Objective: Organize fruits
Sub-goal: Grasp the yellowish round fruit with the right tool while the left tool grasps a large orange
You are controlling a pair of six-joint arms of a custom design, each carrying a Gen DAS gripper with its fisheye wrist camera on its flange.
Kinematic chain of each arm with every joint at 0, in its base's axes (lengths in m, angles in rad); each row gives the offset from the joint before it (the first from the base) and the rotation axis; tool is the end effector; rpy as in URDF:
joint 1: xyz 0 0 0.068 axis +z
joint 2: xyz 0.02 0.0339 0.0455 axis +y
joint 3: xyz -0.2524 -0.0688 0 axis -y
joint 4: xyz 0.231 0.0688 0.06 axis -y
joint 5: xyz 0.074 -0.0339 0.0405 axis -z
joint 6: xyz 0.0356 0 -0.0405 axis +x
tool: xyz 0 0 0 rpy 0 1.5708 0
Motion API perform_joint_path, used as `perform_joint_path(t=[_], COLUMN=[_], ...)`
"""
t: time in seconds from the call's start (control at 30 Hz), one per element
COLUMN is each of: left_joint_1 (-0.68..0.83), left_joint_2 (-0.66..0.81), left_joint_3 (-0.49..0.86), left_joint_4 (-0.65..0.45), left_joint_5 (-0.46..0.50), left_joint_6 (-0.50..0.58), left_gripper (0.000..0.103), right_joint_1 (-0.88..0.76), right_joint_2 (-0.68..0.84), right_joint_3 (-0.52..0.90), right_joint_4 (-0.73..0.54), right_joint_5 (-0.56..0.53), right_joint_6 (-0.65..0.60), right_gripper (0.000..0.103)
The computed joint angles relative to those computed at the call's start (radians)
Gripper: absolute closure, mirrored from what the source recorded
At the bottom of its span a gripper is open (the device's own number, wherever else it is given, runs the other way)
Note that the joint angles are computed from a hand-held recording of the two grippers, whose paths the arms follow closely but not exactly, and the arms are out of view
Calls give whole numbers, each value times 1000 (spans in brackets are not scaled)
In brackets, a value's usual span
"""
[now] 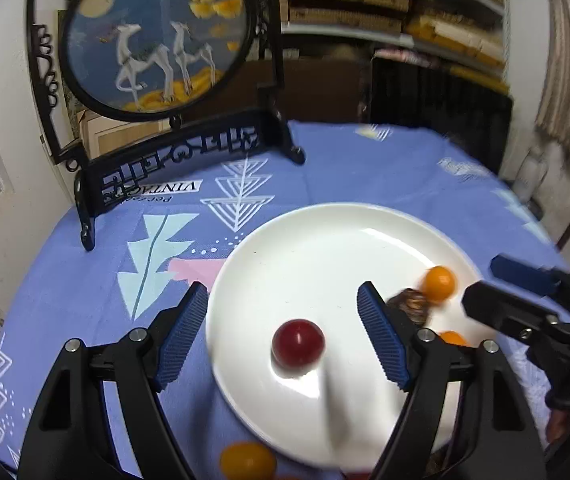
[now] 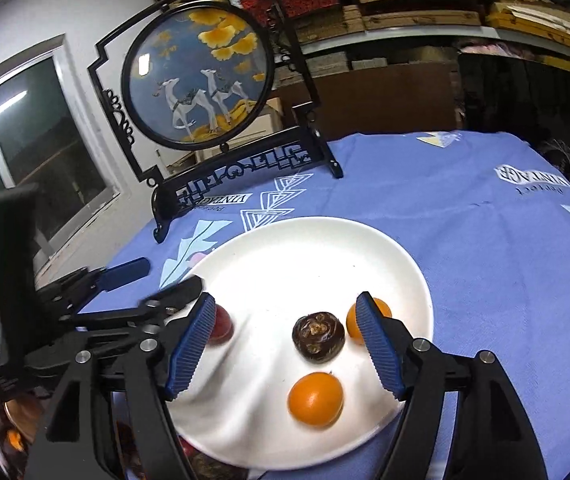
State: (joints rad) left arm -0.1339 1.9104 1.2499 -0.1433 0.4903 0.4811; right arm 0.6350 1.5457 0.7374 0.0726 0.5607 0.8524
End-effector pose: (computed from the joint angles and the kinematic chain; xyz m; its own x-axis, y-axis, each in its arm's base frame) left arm 0.3907 -0.0695 0.1813 -0.4282 0.4696 -0.7721 0.7217 0.6919 0.0206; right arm 0.2478 0.1590 0.1703 -0.4949 0.4274 -0.7566 0.2850 0.9024 0.3233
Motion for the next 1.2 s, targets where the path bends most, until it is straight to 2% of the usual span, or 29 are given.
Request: perform_joint_path(t=[0.03, 0.07, 0.17, 0.27, 0.37, 0.57, 0.6, 0.63, 0.7, 0.8, 0.87, 0.97, 1.03, 1.07, 1.1, 1.13, 1.17, 1.2], left_joint_1=[27, 53, 140, 217, 295, 409, 426, 435, 454, 467, 449, 376, 321, 296, 264, 239, 221, 208], left_joint_2=[-25, -49, -121, -152, -176, -227, -240, -246, -264, -286, -305, -331, -346, -350, -346, -335, -326, -294], left_joint_3=[-25, -52, -144, -173, -192, -263, -283, -294, -332, -394, -442, -519, -568, -589, -603, -608, -611, -579], left_joint_4=[-14, -24, -63, -135, -213, -323, -343, -351, -370, -390, -377, -313, -256, -218, -187, -166, -148, -188], left_joint_5=[42, 75, 130, 164, 193, 229, 232, 230, 227, 218, 206, 169, 148, 133, 112, 92, 72, 53], left_joint_6=[20, 42, 170, 275, 389, 593, 640, 665, 733, 836, 869, 828, 778, 747, 712, 683, 656, 641], left_gripper=[20, 17, 17, 17, 16, 14, 14, 14, 14, 14, 14, 14, 14, 15, 23, 32, 56, 58], right_joint_1=[23, 75, 215, 384, 514, 525, 519, 512, 515, 555, 586, 648, 673, 687, 689, 695, 698, 697], right_joint_2=[-21, -47, -99, -108, 18, 227, 251, 268, 274, 223, 168, 105, 81, 75, 81, 87, 90, 102], right_joint_3=[-11, -11, -24, -44, 8, 123, 142, 153, 163, 139, 107, 78, 59, 53, 56, 58, 56, 58], right_joint_4=[-9, -71, -209, -317, -366, -321, -329, -325, -338, -388, -432, -530, -548, -558, -558, -562, -562, -548], right_joint_5=[-3, 22, 70, 71, 27, -46, -41, -44, -31, 12, 46, 106, 123, 130, 132, 135, 137, 135], right_joint_6=[5, 26, 101, 235, 322, 268, 263, 252, 251, 289, 343, 481, 527, 550, 552, 557, 564, 561], right_gripper=[30, 30, 30, 30, 30, 30, 32, 46, 64, 64, 64, 64, 64, 64, 64, 64, 64, 64])
